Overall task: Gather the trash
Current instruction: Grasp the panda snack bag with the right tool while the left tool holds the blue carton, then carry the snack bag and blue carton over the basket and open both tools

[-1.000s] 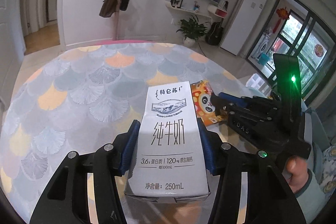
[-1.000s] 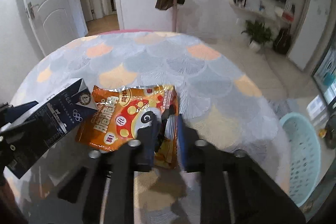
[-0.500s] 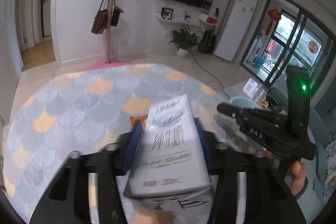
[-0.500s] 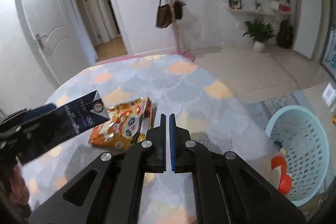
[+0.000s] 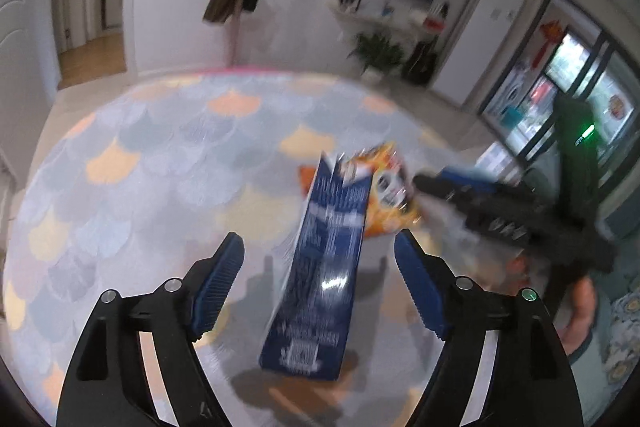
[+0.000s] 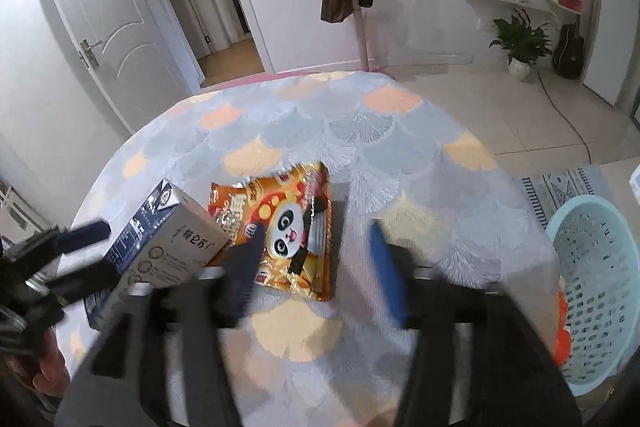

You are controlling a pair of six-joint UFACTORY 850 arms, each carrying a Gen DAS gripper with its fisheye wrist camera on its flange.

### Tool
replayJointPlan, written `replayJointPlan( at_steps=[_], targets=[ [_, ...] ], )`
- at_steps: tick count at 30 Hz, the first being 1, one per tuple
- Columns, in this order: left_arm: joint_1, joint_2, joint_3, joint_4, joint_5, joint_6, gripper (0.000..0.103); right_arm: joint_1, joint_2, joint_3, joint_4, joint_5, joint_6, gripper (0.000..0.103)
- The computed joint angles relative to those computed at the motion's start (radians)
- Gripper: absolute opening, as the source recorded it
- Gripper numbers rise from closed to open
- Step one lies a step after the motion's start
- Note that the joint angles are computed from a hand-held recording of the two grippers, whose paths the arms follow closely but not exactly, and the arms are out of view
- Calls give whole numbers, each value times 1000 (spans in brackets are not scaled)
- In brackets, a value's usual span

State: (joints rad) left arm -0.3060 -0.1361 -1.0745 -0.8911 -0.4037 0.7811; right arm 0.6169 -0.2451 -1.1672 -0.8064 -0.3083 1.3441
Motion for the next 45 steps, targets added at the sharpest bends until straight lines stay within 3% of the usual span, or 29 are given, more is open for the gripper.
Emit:
replayJointPlan(
  at_steps=[2, 4, 6, 11, 14, 16, 18, 19, 21, 27, 33, 36, 38, 45],
  targets=[
    [-11, -20, -11, 59, -27, -37, 77, 3, -14, -21, 19, -8, -34, 60],
    [-36, -35, -18, 178, 0, -142, 73, -3, -30, -45, 99, -7, -120, 61],
    [-54, -53, -28, 269, 1, -231, 39, -11, -46, -67, 173, -5, -203, 62],
    [-42, -20, 9, 188, 63, -166, 34, -25, -98, -125, 354, -30, -415, 63],
    [-15, 3, 21, 85, 58, -74, 34, -36, -139, -164, 511, -40, -588, 63],
    [-3, 6, 18, 78, 54, -70, 34, -29, -163, -187, 485, -55, -592, 62],
    [5, 11, 22, 93, 60, -92, 34, 1, -180, -202, 307, -93, -471, 33],
    [5, 16, 28, 94, 61, -98, 34, 15, -185, -208, 230, -117, -421, 28],
    [13, 17, 32, 70, 57, -84, 34, 21, -168, -184, 203, -81, -391, 7],
    [27, 33, 40, 1, 62, -22, 34, 37, -117, -118, 46, -56, -214, 4],
    [-12, 48, 9, -27, 80, 23, 34, 24, 13, 5, -225, -41, 117, 4],
    [-48, 38, -25, -15, 84, 19, 34, 25, 82, 62, -355, -108, 279, 4],
    [-82, 27, -51, -35, 90, 47, 34, 44, 126, 96, -423, -232, 360, 4],
    [-197, -50, -158, -32, 95, 60, 34, 65, 292, 248, -533, -490, 578, 4]
  ],
)
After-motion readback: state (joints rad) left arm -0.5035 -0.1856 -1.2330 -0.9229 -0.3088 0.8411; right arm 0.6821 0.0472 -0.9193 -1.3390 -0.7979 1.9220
